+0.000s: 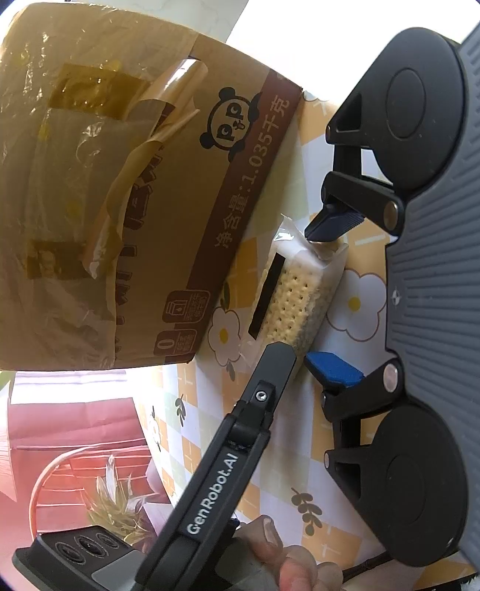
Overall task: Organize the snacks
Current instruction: 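Grasp the white cracker packet with the left gripper, then carry the cracker packet into the box and open the left gripper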
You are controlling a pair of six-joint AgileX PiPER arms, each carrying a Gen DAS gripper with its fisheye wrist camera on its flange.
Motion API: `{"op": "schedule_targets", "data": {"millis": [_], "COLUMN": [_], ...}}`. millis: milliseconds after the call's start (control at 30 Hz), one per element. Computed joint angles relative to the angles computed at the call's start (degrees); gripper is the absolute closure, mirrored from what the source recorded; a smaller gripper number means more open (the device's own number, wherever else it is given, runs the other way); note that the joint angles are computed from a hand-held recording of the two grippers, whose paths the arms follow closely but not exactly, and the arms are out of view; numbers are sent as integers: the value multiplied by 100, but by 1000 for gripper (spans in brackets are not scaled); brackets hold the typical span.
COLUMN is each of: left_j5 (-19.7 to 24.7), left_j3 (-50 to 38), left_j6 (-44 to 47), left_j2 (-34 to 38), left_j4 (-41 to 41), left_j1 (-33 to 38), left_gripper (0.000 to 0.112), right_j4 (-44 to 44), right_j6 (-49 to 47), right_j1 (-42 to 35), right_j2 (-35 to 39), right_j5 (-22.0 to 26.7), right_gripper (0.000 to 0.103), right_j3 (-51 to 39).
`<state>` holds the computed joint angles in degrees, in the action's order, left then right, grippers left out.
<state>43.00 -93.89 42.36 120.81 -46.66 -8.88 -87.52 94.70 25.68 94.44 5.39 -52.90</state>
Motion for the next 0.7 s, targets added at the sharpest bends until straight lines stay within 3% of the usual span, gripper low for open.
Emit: {"op": "schedule_targets", "data": {"millis": [133,233,367,567,700], "left_j5": [237,336,345,452,400], "left_j3": [-291,-420,-292,-66,9], "left_j6": [-259,-336,-237,376,825], "left_j2": [81,66,-88,-453,-768], "left_j4": [310,535,496,13,-320], "left_j1": [-21,-78,-45,43,32], "left_gripper": [67,67,67,67,67], "right_j4": [-318,-877,210,-701,-163], "right_j6": [295,725,-324,1149,553], "right_j1": [-5,86,214,452,644], "right_j2": [-5,-34,-124,-688,-1046], "right_j5": [-31,24,190,548,1038], "right_gripper": [36,46,53,57,57], "right_j3": [14,57,72,490,412]}}
